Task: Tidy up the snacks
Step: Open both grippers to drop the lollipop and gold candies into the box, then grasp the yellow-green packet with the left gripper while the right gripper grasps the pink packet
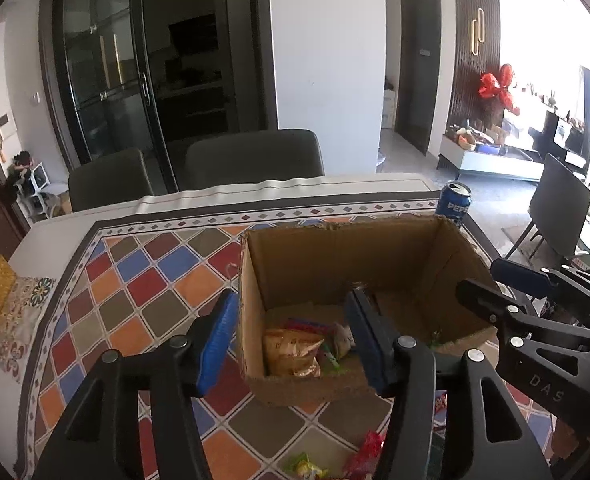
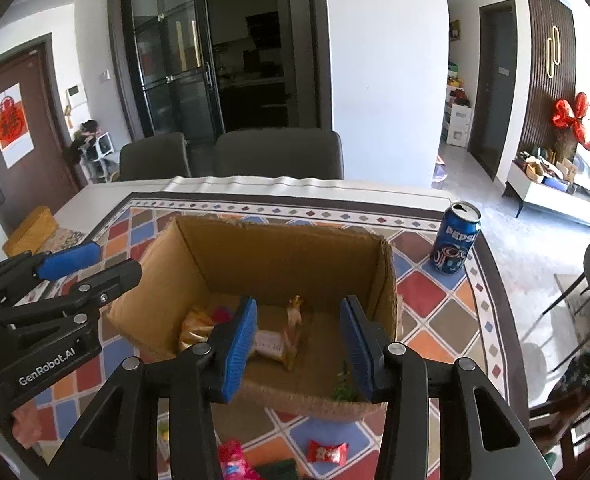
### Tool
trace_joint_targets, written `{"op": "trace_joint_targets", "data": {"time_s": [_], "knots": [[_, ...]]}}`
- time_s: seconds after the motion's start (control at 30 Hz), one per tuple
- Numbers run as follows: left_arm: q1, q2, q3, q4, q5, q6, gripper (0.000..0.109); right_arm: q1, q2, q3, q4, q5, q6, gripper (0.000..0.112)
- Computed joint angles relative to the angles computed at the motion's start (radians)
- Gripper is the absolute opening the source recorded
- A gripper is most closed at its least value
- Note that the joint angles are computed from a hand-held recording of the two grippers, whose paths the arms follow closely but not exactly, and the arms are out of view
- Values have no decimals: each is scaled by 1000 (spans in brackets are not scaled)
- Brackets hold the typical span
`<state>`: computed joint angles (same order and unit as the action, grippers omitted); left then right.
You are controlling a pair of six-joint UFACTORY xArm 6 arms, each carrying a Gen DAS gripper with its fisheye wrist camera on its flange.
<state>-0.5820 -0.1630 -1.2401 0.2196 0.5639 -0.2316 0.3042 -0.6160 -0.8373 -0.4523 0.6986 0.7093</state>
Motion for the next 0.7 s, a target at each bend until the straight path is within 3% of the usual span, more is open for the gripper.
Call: {"op": "trace_joint_targets", "data": {"time_s": [0.7], "knots": [[12, -245, 260, -64, 7, 39, 57, 161, -134, 103, 13, 73, 12, 45]]}}
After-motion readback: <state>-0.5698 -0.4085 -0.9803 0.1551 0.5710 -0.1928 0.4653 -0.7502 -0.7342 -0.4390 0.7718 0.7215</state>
